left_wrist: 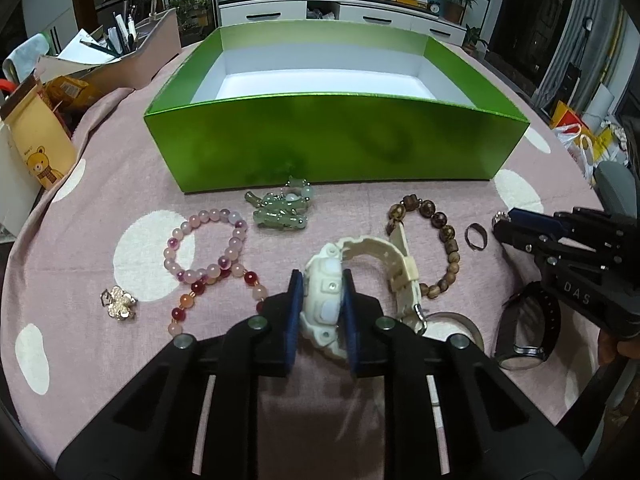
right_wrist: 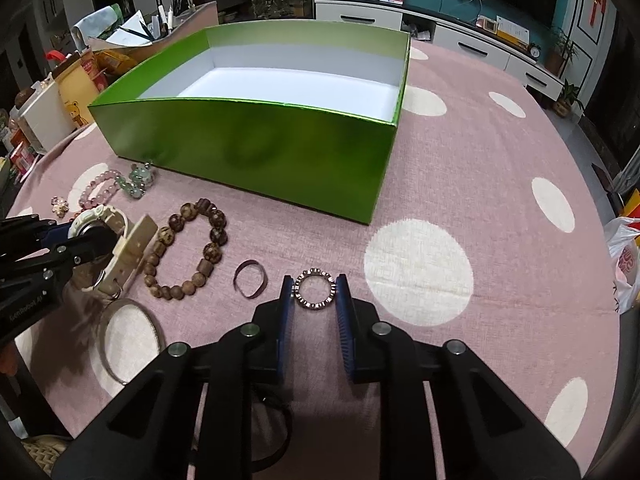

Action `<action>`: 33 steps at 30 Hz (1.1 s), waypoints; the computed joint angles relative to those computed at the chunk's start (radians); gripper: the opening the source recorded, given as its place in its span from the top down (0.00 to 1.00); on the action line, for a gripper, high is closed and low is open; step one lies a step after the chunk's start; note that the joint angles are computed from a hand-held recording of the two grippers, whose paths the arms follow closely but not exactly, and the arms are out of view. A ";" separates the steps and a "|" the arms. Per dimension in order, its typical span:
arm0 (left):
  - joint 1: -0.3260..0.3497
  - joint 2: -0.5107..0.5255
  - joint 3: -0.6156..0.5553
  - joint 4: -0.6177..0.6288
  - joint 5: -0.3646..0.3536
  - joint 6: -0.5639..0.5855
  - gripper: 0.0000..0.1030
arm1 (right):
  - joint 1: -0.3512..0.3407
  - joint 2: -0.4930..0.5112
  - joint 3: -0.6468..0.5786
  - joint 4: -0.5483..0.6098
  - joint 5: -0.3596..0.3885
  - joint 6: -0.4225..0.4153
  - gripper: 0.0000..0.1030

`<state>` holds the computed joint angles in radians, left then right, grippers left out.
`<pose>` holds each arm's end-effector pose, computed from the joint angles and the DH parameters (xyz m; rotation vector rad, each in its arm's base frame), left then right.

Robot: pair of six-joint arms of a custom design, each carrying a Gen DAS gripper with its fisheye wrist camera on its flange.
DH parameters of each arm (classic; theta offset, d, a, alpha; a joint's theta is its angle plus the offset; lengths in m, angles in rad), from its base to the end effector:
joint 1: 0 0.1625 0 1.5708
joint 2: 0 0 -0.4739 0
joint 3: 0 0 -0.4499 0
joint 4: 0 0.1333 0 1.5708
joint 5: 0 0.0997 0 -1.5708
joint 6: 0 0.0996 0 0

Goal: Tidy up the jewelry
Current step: 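Carry the ring and watch over the green box and open both tools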

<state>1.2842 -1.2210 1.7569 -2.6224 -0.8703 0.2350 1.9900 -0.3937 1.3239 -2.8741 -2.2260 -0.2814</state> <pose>-0.0010 -0.7019 0.3609 0.3923 2.3594 -0.6501 0.4034 -0.7269 -0.0536 0.6976 -2.3701 0.5219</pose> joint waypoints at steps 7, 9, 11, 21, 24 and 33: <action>-0.016 -0.030 0.007 -0.043 -0.031 0.018 0.84 | 0.023 -0.038 0.039 -0.088 0.038 -0.029 0.80; -0.020 -0.036 0.005 -0.057 -0.042 0.024 0.84 | 0.030 -0.046 0.042 -0.113 0.057 -0.044 0.80; -0.025 -0.038 -0.003 -0.073 -0.049 0.036 0.84 | 0.037 -0.050 0.039 -0.143 0.074 -0.067 0.80; -0.037 0.041 -0.143 -0.160 -0.023 0.121 0.84 | 0.039 0.023 -0.121 -0.167 0.134 -0.121 0.80; -0.028 0.087 -0.211 -0.146 -0.010 0.126 0.84 | 0.032 0.057 -0.190 -0.128 0.148 -0.100 0.80; 0.004 0.213 -0.378 -0.087 0.032 0.113 0.78 | 0.006 0.146 -0.363 0.002 0.150 -0.051 0.67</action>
